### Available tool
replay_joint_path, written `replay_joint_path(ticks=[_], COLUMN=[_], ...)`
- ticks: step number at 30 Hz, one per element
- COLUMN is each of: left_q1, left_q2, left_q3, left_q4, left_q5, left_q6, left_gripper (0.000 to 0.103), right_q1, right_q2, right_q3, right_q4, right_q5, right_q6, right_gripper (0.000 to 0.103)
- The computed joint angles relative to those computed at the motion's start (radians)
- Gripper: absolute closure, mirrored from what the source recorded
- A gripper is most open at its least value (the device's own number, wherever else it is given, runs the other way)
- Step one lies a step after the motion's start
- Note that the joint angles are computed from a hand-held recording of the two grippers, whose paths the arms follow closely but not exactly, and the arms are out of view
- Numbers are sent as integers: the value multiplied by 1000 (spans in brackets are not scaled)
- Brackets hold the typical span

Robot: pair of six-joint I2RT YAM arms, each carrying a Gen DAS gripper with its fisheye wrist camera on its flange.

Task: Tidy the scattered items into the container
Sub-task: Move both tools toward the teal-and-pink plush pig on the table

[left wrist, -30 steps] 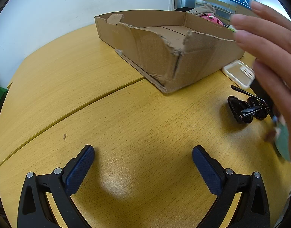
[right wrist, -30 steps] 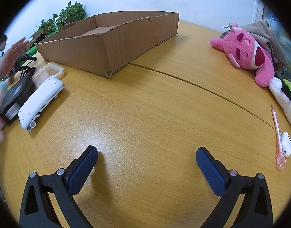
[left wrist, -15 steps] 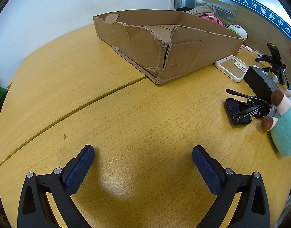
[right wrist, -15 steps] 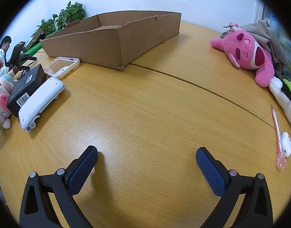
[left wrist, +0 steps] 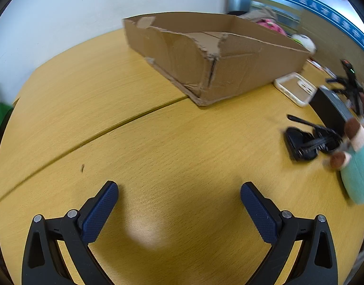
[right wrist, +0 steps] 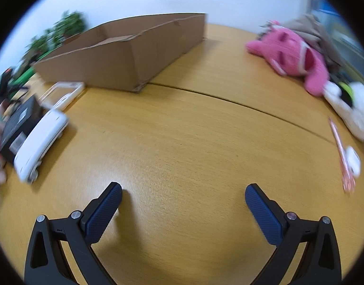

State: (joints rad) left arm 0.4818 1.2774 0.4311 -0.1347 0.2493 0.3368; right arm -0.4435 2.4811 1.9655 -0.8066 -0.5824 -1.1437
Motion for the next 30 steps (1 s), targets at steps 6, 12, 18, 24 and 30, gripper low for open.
replay_joint_path(ticks=[6,12,18,24,30], left_q1=[-135,-177,-346,-670,-1226], left_q2=[-102,-129,-174,-334,-209], left_q3=[-100,-104,-79,-61,218], left_q4=[45,21,-171,-464,-825], left_q5=[-204,-266,-431,-638,-984], left_q6=[-290,-374,-662,-1128,-1617], left_gripper=[0,0,0,0,0], right_q1=[-2,-7,12,6,8], right_q2=[-173,-193,-212,-377,-769], right_q3=[-324,-359,-373,-541,-862], right_q4=[297,312,296,225,228], right_q5=[79,83,157,97,-138], right_q6=[277,284,352,283,226], right_gripper=[0,0,0,1,1])
